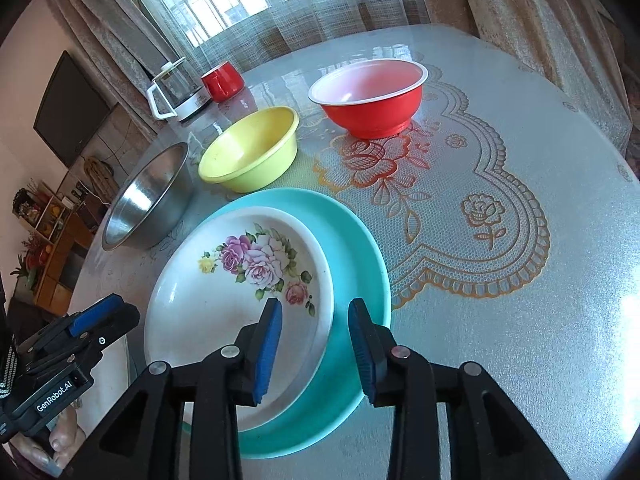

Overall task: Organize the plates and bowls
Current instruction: 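Open the right gripper to release the floral plate and withdraw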

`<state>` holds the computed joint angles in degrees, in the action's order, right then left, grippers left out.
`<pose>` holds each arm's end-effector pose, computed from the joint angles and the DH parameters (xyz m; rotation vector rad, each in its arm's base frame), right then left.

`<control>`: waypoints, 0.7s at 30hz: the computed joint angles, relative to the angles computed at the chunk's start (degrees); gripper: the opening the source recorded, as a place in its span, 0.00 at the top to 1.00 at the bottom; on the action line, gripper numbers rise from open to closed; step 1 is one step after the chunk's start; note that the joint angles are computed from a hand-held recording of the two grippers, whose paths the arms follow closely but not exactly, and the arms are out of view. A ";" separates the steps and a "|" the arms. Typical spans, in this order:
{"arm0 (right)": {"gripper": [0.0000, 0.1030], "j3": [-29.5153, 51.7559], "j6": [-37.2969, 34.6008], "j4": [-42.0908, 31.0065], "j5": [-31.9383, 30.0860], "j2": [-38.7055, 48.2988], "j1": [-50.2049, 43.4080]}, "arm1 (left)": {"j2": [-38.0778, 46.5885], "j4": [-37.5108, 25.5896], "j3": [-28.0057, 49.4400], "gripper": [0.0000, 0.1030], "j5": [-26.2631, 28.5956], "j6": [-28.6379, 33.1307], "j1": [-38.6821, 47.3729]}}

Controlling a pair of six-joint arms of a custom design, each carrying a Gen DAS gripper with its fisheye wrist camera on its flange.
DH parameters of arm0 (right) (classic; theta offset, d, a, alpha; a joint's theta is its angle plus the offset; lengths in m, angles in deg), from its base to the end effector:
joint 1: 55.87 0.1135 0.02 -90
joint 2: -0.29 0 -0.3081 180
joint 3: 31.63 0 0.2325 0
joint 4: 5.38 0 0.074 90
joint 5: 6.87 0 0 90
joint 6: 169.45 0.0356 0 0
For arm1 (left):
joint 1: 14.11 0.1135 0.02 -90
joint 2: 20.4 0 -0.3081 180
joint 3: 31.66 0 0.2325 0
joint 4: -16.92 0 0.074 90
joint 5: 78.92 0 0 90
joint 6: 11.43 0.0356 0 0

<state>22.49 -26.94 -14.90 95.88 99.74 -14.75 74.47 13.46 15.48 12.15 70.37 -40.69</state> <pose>0.2286 0.1892 0.1632 0.3411 2.5156 0.3919 0.2423 -0.1220 0.1630 0.4051 2.4525 -0.2838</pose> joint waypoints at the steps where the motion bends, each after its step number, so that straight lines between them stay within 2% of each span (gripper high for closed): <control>1: 0.63 0.17 0.15 -0.47 0.75 -0.36 0.20 | -0.45 -0.08 -0.21 0.63 0.26 -0.09 0.52; 7: 0.56 0.93 0.81 -1.69 3.23 -1.81 1.19 | -3.75 0.12 -1.94 0.63 -1.04 -0.32 2.13; 21: 0.56 3.86 -0.60 0.68 4.07 -1.26 5.56 | -7.67 0.02 -5.01 0.61 -0.41 0.75 6.35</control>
